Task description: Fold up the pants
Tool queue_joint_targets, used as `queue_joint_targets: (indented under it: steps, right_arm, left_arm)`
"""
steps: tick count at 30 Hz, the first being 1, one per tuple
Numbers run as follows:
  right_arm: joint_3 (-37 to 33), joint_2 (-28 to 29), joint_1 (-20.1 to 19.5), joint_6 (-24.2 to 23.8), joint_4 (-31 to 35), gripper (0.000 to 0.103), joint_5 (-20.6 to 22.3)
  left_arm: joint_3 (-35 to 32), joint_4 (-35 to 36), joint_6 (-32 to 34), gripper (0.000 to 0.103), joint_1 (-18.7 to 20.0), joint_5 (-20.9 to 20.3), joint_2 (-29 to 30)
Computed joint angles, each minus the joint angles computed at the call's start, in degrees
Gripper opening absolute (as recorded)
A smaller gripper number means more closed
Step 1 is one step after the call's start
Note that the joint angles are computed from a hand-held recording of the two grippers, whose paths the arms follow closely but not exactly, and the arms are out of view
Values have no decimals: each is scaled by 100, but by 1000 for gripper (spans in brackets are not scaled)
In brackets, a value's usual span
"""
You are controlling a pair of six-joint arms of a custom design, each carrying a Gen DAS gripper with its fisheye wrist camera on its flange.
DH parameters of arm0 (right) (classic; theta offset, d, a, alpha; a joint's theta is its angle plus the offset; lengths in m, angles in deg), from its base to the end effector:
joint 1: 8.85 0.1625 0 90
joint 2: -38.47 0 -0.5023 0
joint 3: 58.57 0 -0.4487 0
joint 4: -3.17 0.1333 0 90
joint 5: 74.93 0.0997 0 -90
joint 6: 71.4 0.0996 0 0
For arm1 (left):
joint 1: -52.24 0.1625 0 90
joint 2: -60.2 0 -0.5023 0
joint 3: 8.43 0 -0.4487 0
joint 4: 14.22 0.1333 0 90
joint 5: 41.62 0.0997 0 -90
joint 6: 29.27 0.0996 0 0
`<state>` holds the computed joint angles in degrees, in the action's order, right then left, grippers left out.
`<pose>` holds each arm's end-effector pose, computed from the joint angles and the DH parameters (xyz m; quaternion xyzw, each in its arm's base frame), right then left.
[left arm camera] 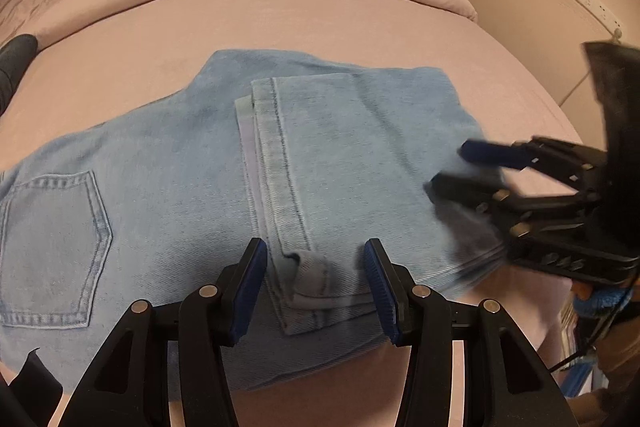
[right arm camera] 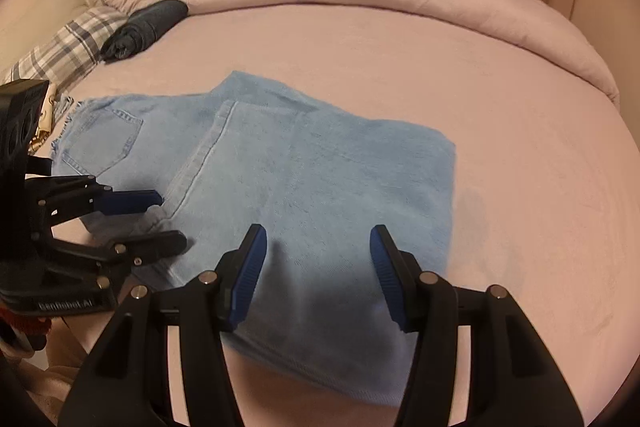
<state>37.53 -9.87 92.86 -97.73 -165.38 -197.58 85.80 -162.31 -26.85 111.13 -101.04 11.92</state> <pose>0.2330 -0.7320 0.1846 0.2310 -0.8991 0.2182 0.3012 -0.2361 -0.7473 0.1521 0.2500 0.9265 -0.1638 0.2288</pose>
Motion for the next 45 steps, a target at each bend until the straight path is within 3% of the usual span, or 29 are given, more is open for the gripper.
queue_joint_targets:
  steps: [4, 8, 17, 20, 22, 25, 28, 31, 34, 38, 42, 45]
  right_arm:
    - [-170, 165, -12, 87, 342, 55, -262]
    - [-204, 116, 63, 181, 430, 54, -209]
    - [-242, 292, 274, -331, 74, 53, 439]
    - [-346, 473, 306, -473, 145, 52, 563]
    - [-552, 668, 332, -395, 494, 52, 422]
    - [-730, 936, 358, -533, 591, 60, 204]
    - [-835, 988, 441, -430, 731, 59, 25]
    - [-732, 867, 487, -427, 703, 56, 314]
    - [-616, 797, 540, -613, 539, 56, 328]
    - [-654, 793, 553, -490, 602, 56, 360]
    - [-678, 780, 541, -364, 595, 56, 362]
    - [-692, 775, 536, -263, 599, 56, 289]
  left_arm:
    - [20, -10, -65, 49, 20, -119, -73]
    - [330, -527, -332, 49, 151, -735, -508]
    - [1373, -1877, -1773, 49, 500, -912, -1637]
    - [1613, -2099, -2257, 49, 623, -857, -1871]
    - [1718, -2244, -2537, 49, 732, -862, -1945]
    - [1814, -2479, -3077, 49, 931, -990, -1954]
    - [1772, -2727, -3382, 50, 1133, -1241, -1844]
    - [1672, -2802, -3607, 55, 1334, -1466, -1739]
    - [1551, -3028, -3692, 55, 1436, -1635, -1604]
    - [1369, -2953, -3816, 55, 1478, -1709, -1485]
    - [1152, -2889, -3893, 55, 1427, -1523, -1311]
    - [1061, -2770, -3957, 26, 1371, -1321, -1252]
